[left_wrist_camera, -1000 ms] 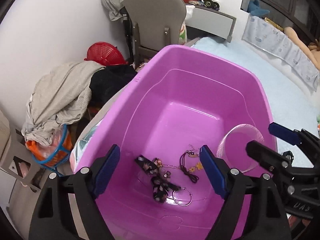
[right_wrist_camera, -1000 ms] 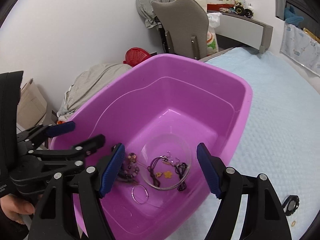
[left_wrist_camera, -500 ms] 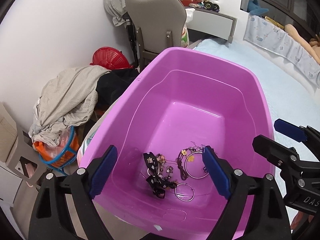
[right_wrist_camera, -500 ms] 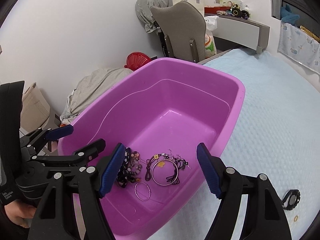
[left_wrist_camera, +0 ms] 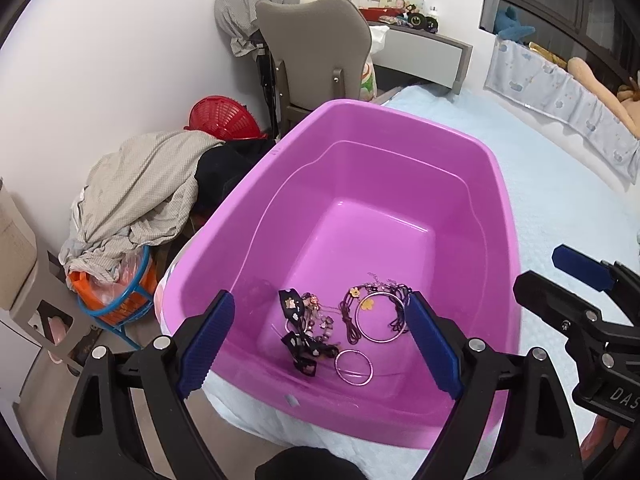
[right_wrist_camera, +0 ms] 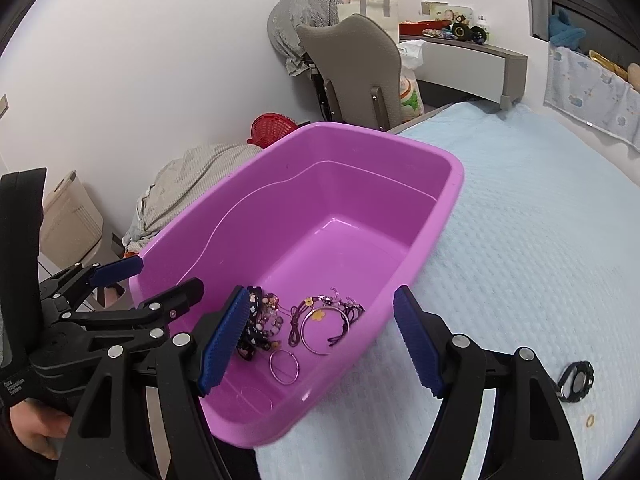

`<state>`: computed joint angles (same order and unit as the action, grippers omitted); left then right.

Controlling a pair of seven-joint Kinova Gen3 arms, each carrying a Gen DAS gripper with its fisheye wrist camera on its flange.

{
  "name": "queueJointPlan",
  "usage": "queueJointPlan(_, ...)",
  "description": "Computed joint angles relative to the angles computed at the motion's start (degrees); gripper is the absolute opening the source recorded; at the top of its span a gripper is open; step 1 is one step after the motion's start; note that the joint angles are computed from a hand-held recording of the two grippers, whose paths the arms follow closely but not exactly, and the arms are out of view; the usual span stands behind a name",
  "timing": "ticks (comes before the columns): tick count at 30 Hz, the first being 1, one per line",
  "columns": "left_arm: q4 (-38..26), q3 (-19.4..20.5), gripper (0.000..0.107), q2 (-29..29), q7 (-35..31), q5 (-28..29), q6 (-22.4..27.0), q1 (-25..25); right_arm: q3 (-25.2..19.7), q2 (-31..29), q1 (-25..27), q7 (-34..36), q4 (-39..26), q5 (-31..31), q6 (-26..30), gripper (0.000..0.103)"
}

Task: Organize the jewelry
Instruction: 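Move both open tools back over the watch and gold ring on the bed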

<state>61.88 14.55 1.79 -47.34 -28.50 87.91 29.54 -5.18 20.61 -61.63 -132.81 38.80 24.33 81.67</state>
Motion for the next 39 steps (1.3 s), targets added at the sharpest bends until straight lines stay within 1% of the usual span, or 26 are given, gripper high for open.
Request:
queueJointPlan(3,-0.08,0.86,0.086,-0.35,1.07,-1.38,0.35,1.07,-0.30,-2.21,-0.43,-1.86,3.31,0.45,-0.49,0.071)
queueJointPlan(4,-0.05,1.26,0.088,-0.51,1.62,-2.11,0.48,1.55,-0.64,-2.81,-0.43,-2.47,4.23,0.68,-0.61,0.071)
queueJointPlan(7,0.10,2.68,0.089,-1.04,3.60,-4.22,0.52,3.14,-2.00,-5.76,-0.31,-5.22,8.52,1.93,-1.60,0.072)
queueJointPlan(13,0.00,5.50,0.089,-1.16,5.94,-7.75,1.30,6.83,-5.96,-12.79,-0.52,-13.99,18.14,7.30,-2.36,0.072)
queueJointPlan(16,0.41,6.60,0.093,-1.39,8.06,-9.33,1.26,8.76,-8.61,-16.29,-0.43,-18.54,23.06,9.90,-1.92,0.072)
queueJointPlan(21,1.13,8.41,0.094,-0.87,11.58,-9.98,0.34,12.05,-13.81,-20.89,0.49,-25.00,29.47,13.34,0.26,0.072)
queueJointPlan(27,0.23,8.99,0.094,1.71,13.58,-11.19,0.04,17.65,-20.82,-25.55,2.59,-31.30,34.69,16.72,6.09,0.075)
queueJointPlan(31,-0.97,7.97,0.094,3.84,14.30,-12.19,-0.17,22.05,-24.41,-29.44,5.14,-36.14,38.94,16.27,8.68,0.075)
queueJointPlan(34,-1.25,6.94,0.094,5.16,14.87,-12.08,-1.32,25.06,-26.97,-31.91,7.29,-39.48,41.64,15.04,10.88,0.076)
queueJointPlan(36,-1.44,6.33,0.094,6.11,14.97,-11.83,-2.25,26.71,-27.97,-34.13,8.85,-41.53,43.86,13.37,11.63,0.078)
queueJointPlan(39,-1.82,5.28,0.094,7.63,15.26,-11.86,-3.34,29.02,-29.10,-37.04,11.18,-43.11,46.68,11.39,12.42,0.078)
